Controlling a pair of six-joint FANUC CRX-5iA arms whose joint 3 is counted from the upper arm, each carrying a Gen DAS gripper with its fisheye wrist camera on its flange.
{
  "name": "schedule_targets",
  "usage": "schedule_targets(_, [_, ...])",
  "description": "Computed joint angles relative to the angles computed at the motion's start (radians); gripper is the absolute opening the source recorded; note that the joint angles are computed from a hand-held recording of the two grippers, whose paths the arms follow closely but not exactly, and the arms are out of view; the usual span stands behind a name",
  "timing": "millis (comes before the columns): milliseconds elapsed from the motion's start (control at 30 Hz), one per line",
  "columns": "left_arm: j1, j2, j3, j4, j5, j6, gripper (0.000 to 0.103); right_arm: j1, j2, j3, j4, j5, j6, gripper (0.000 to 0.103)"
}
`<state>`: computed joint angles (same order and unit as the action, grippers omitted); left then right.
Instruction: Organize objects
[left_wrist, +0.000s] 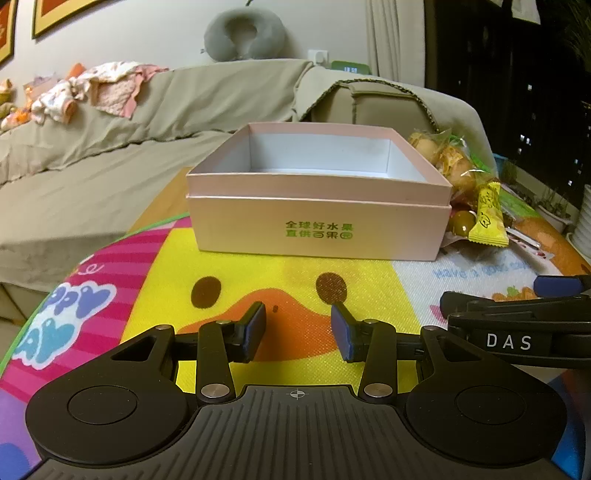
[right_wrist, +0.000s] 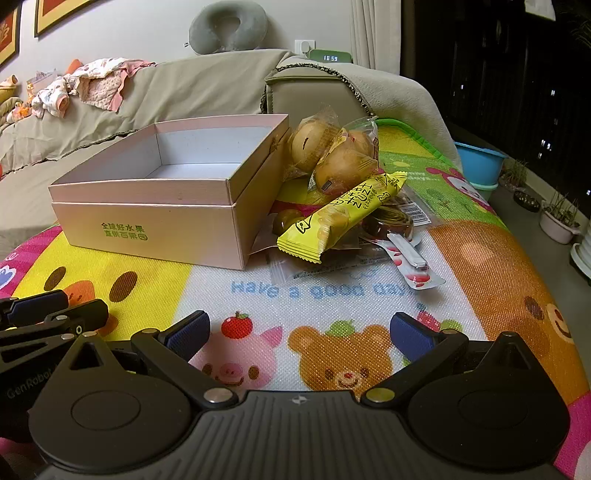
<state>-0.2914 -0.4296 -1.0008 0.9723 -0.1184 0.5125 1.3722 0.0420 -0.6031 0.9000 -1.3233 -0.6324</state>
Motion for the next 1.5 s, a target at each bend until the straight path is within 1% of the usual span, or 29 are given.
schedule_targets(133, [-0.003,0.0,-0.002,0.005,0.005,-0.004,0.044,-0.017,-0.046,-0.047,0.008,0.013,0.005,0.103])
schedule_targets(367, [-0.002,0.009,0.005,0.001,0.004,0.007,0.044,-0.015,-0.045,-0.045,0.006,0.011,0.005,0.103])
schedule_targets(700, [-0.027,0.016,-0.003,0.096,0.017,-0.059,0.044,-0.014,-0.046,-0.044,0.005,0.009,0.006,0.103])
schedule_targets(800, [-0.031,0.015,-0.006,0.107,0.02,-0.064,0.044,-0.016,-0.043,-0.044,0.006,0.011,0.004,0.103])
schedule_targets(1200, [-0.038,0.016,-0.009,0.129,0.025,-0.079,0.044,-0.017,-0.046,-0.045,0.006,0.012,0.006,0.103])
schedule_targets(1500, [-0.038,0.016,-0.008,0.124,0.025,-0.077,0.044,-0.017,-0.046,-0.045,0.006,0.012,0.006,0.103])
